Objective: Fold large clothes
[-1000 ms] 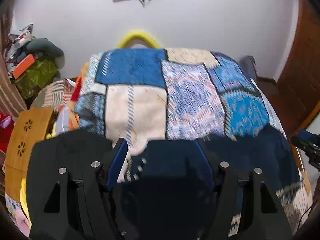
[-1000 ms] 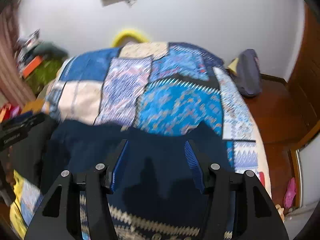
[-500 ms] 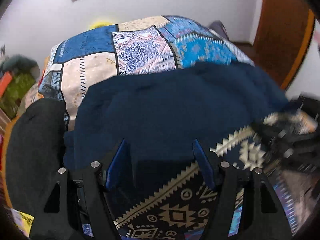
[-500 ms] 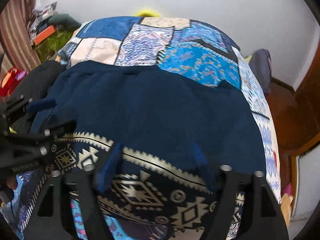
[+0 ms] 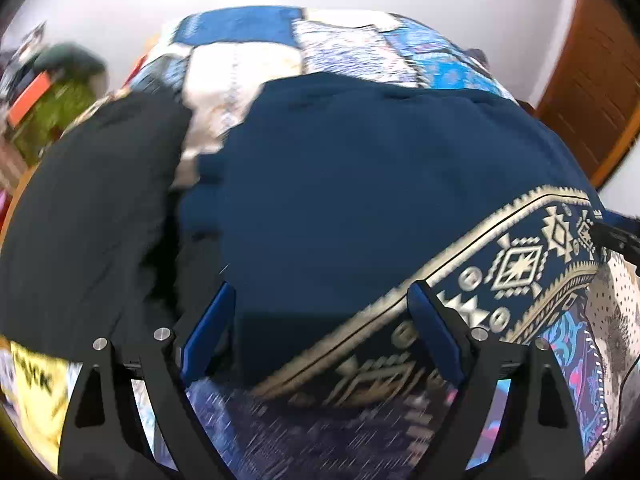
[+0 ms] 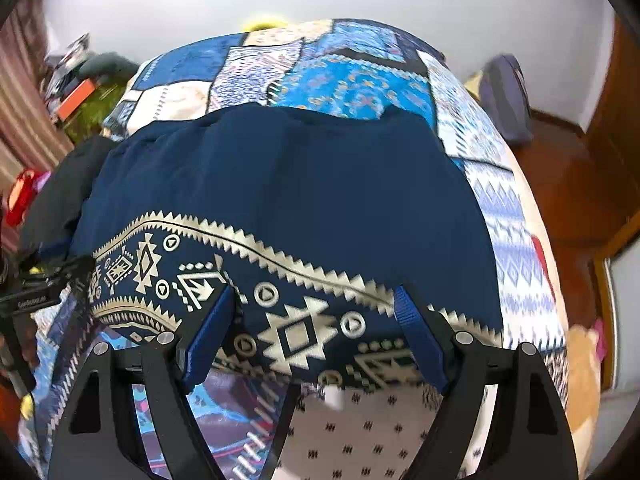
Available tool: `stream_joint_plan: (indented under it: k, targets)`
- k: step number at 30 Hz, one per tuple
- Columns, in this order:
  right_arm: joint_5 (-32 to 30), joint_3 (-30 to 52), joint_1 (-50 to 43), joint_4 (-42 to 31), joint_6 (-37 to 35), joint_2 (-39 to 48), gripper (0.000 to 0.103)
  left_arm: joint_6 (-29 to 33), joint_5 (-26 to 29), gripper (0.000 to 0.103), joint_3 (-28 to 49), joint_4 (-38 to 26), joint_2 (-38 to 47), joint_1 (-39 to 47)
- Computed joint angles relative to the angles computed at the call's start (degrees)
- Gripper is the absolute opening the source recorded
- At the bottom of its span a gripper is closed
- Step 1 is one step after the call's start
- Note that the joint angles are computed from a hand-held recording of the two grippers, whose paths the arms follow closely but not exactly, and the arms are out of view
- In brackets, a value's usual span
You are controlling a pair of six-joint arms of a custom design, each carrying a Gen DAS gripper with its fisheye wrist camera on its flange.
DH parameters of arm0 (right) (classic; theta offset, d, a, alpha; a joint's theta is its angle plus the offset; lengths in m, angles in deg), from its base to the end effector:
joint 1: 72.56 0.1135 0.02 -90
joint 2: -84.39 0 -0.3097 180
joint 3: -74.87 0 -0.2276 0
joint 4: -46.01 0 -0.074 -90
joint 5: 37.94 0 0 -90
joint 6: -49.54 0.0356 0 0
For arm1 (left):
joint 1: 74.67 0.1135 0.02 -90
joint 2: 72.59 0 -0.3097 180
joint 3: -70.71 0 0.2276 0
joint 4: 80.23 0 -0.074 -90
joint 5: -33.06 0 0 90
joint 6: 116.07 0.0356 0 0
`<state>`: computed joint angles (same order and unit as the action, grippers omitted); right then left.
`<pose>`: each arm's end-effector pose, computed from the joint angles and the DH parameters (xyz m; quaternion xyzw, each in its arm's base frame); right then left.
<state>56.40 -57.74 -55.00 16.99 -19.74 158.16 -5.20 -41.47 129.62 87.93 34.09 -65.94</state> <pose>0.1910 0.0576 0.2196 0.0376 0.9534 0.0633 0.2926 0.3144 0.0387 0.1482 0.1362 0.9472 -0.0592 0.2843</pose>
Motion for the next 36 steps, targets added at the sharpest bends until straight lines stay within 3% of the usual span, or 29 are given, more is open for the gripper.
stream_joint_plan:
  k: [5,10,19,21,26,33,36]
  targets:
    - [2.7,0.9,1.4,-3.5,3.1,-1.5,0.079,0.1,3.4,0.089,-0.8,-4.1,-2.5,6.7]
    - [7.7,1.9,6.2,-7.8,4.6,-4.1,0.079,-0.9,12.9,0.089,1.6,-13.1,-2.9,14.9]
    - [10.6,3.0,11.9,-10.7,6.5,-6.9,0.079,-3.3,27.7,0.089,5.0,-24.6,8.1,17.2]
    - [11.3,3.0,12.6,-10.3,6.6,-6.6,0.079,-6.2,29.1,0.089,3.5,-21.3,8.4,16.9]
    - [11.6,2.1,12.9,-8.0,6.9,-5.0,0.079,-14.2,39.6,0.089,5.7,-19.9,14.2,16.7]
    - [9.3,1.0,12.2,-4.4,8.2,-2.0,0.079,-29.2,37.1,0.088,3.9,-2.8,15.0,11.0]
    - [8.9,1.3,12.2,-4.2,8.6,-0.9,0.079,-33.8,37.2,0.088,4.5,0.2,15.6,10.8]
